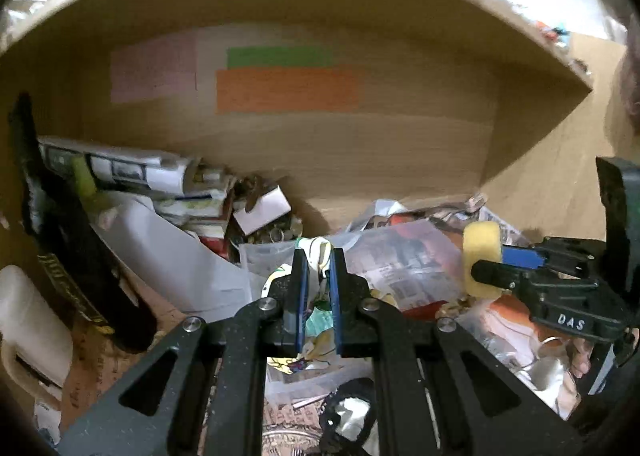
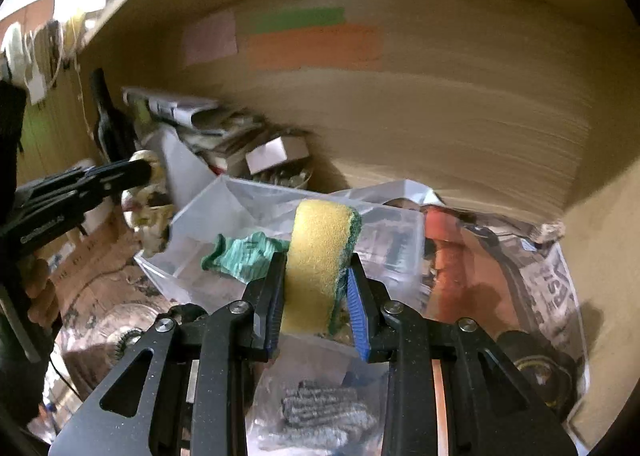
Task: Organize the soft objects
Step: 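Lower sponge and scarf into the clear box and open both tools, then grasp the white cloth bag with the right tool while the left tool grasps the black drawstring pouch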
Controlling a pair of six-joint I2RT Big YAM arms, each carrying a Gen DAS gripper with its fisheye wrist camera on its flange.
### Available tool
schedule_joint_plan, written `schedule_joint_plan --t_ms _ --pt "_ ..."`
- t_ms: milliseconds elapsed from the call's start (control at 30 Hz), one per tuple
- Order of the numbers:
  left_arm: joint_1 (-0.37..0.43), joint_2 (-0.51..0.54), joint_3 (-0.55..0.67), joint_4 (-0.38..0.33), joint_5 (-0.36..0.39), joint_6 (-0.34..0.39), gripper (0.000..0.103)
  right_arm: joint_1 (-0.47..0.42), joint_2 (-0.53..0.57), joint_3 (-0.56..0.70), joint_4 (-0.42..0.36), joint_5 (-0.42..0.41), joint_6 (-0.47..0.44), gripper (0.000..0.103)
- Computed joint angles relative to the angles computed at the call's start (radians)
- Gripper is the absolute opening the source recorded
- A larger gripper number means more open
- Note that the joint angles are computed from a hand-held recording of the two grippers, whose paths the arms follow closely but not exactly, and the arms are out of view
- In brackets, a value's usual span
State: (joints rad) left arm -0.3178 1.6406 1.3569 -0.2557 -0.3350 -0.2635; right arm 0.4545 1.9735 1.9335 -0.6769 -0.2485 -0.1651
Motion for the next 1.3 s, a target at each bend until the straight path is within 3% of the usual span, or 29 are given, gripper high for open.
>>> schedule_joint_plan --t_ms 433,533,633,667,833,933,1067,1133,1300 --pt "0.056 0.183 0.171 -0.188 0.105 -0.035 0.010 0.049 0.211 0.327 -0.306 0.031 -0.082 0.028" --pt "0.055 0.196 0.181 -0.209 0.125 -0.032 0.023 0.051 0.224 0.349 -0.331 0.040 -0.084 0.037" --pt "0.048 0.184 0.165 -0.194 0.119 -0.029 0.037 0.049 0.206 0.318 -0.294 0.048 -0.077 0.052" --pt "0.046 0.177 0.160 -0.187 0.114 -0.027 0.042 0.048 0.197 0.306 -0.281 0.051 -0.077 0.052" --pt "0.036 0.125 0.113 -0.139 0.099 -0.017 0.049 0.042 0.135 0.221 -0.197 0.059 -0.066 0.054" --pt "0.022 0.081 0.072 -0.103 0.072 -0.005 0.059 0.036 0.072 0.129 -0.109 0.063 -0.056 0.065" --pt "0.006 0.033 0.021 -0.066 0.059 0.002 0.067 0.027 -0.020 -0.007 0.012 0.077 -0.044 0.070" --pt "-0.004 0.011 -0.007 -0.051 0.053 0.002 0.070 0.022 -0.055 -0.061 0.055 0.076 -0.035 0.077" --pt "-0.029 -0.021 -0.059 -0.043 0.037 0.001 0.078 0.007 -0.140 -0.195 0.139 0.085 -0.012 0.079"
